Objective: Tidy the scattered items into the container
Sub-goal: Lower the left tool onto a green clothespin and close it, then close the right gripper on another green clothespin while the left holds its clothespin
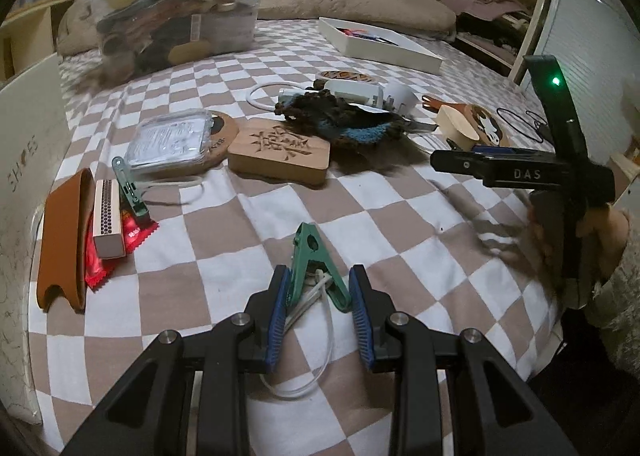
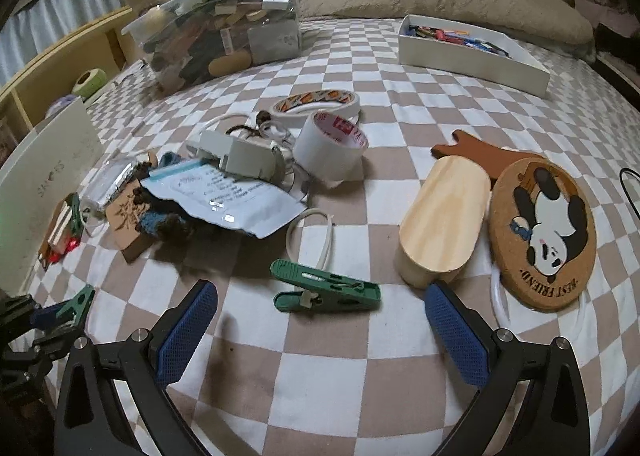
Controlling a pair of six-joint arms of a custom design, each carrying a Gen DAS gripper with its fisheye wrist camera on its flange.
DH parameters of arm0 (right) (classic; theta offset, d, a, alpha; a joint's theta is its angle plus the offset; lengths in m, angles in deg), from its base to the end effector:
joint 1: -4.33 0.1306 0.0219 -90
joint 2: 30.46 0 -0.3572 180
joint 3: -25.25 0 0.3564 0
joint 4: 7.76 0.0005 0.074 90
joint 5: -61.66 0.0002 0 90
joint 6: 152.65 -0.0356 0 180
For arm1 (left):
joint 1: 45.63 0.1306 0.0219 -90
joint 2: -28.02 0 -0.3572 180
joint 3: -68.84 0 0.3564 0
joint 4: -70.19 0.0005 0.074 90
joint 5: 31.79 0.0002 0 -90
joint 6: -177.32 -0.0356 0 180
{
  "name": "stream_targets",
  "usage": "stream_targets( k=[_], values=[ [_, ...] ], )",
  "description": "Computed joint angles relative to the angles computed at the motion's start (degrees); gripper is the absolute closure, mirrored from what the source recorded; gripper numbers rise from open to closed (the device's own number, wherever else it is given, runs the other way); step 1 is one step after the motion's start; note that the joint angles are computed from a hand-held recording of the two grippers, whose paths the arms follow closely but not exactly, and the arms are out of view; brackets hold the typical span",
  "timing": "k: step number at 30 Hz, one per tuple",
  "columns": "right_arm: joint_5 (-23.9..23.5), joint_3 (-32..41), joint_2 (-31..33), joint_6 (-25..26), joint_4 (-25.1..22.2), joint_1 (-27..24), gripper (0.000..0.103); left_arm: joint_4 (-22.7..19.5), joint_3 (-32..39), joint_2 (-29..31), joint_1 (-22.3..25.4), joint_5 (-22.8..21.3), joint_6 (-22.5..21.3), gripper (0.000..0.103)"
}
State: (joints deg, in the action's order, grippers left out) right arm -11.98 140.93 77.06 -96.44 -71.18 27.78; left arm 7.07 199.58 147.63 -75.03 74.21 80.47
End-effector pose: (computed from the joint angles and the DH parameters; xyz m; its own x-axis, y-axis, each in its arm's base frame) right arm 0.5030 0.2067 0.4328 -0.7570 0.2533 -0.6023 0.2243 0.9665 0.1246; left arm 0.5304 -0.3107 0.4246 -0.6076 0.4740 -0.6373 0.6972 0.7026 -0.1422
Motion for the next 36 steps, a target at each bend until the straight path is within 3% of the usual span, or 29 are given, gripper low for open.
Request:
stream_targets(
  k=[2,5,7,9,10,21,27,29,31,36],
  values=[
    [0.0,-0.3,-0.18,-0.35,0.06,-0.13,0.013,0.5,-0.29,-0.12,-0.13,-0.64,-0.56,0.072],
    [0.63,-0.67,-0.45,-1.21,0.0,-0.33,0.037,1.14,-0.74,-0.38,-0.38,-1.74,-1.06,0.055],
    [0.31,-0.81,-0.6,-1.26,0.14,-0.46,0.039,2.16,-1.68,-0.91,-0.69,-3.36,-1.67,0.038],
    [0.07,-0.75,-0.63,-0.33,0.08,-0.24,0.042,3.41,-2.82,-1.48,-0.93,-4.83,-2.29,0.035],
    [0.33,-0.59,-0.55,0.16,-0.18,-0.01,0.049,3.63,-2.99,-1.52,-0.92,-5.09,-2.42,0.034],
    [-2.83,-1.58,-1.95,3.28,0.6,1.69,0.049,7.1,-4.36,-1.83,-1.83,-8.99,-4.29,0.034],
    [-4.26,-2.12,-2.88,4.01,-0.51,2.97,0.049,7.16,-3.68,-1.13,-2.08,-8.79,-4.82,0.034],
    [-4.27,-2.49,-3.34,4.0,-0.96,3.38,0.049,6.43,-2.9,-0.61,-1.96,-7.88,-4.41,0.038],
    [-4.23,-3.0,-3.89,3.54,-1.15,3.68,0.049,5.42,-2.05,-0.18,-1.86,-6.49,-4.19,0.051],
    [-3.84,-4.21,-4.78,2.26,-1.07,3.95,0.049,4.66,-2.1,-0.51,-2.4,-5.59,-5.52,0.069]
  ],
)
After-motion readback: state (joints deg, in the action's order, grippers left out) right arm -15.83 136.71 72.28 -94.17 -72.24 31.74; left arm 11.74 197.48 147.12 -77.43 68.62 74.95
